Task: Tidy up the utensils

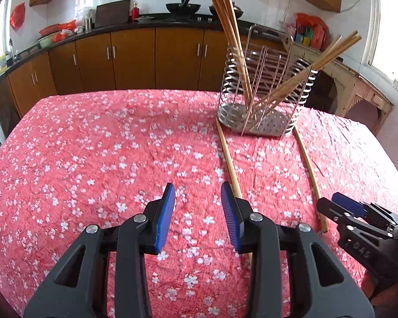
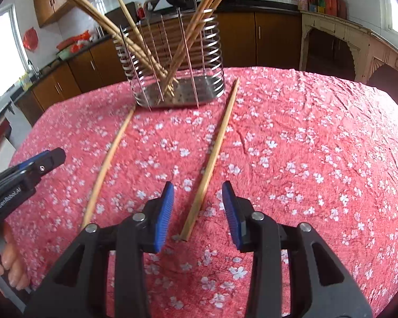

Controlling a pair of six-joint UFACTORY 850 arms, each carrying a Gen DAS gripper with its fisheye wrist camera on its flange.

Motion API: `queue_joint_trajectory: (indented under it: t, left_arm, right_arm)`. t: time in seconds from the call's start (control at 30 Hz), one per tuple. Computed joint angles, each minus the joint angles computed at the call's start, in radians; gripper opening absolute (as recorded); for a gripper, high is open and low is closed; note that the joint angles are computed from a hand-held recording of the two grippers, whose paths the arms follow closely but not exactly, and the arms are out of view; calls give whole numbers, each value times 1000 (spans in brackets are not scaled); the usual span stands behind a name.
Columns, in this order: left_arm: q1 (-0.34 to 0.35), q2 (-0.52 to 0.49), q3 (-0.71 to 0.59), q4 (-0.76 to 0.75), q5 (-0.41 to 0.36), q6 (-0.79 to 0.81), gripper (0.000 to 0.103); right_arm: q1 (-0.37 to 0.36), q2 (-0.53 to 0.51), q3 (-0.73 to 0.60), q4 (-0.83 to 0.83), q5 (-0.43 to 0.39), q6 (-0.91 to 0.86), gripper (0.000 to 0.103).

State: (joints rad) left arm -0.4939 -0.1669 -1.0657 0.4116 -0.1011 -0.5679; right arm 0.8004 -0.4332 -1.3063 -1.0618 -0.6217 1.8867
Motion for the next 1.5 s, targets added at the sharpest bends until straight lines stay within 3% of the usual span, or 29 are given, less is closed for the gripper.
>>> queue_joint_trajectory:
  t: [0.13,0.3,0.43,0.6,0.77,0.9,1.1,1.2,1.5]
  left_arm:
    - [-8,-8,-3,-123,-14,125,37]
    - [-18,-23,-13,-341,-34,351,37]
    - [-29,-39,-24,-409,-56,419,37]
    - [-48,-57,-39,-342,-78,361,37]
    - [-72,-73,-49,-98,-99,129,36]
    - [-79,-83,-59,126,-119,-89,7]
    - [-16,-117,-100,275,-167,-269,7]
    - [22,-124,-110,263,-174,-253,7]
    - [76,-120,-103,-105,-98,126,12]
  right_arm:
    - [-4,-12,-12,47,-12,-46,11]
    - [-22,12,18,45,-6,9,8]
    - [-41,55,73,39,-44,119,8]
    - [-58,103,135,22,-57,240,8]
    - [-54,102,134,15,-55,204,8]
    - [-52,95,127,11,-56,176,8]
    - [-56,90,118,27,-54,95,8]
    - [-58,84,108,39,-68,50,8]
    - [-87,106,133,44,-66,20,8]
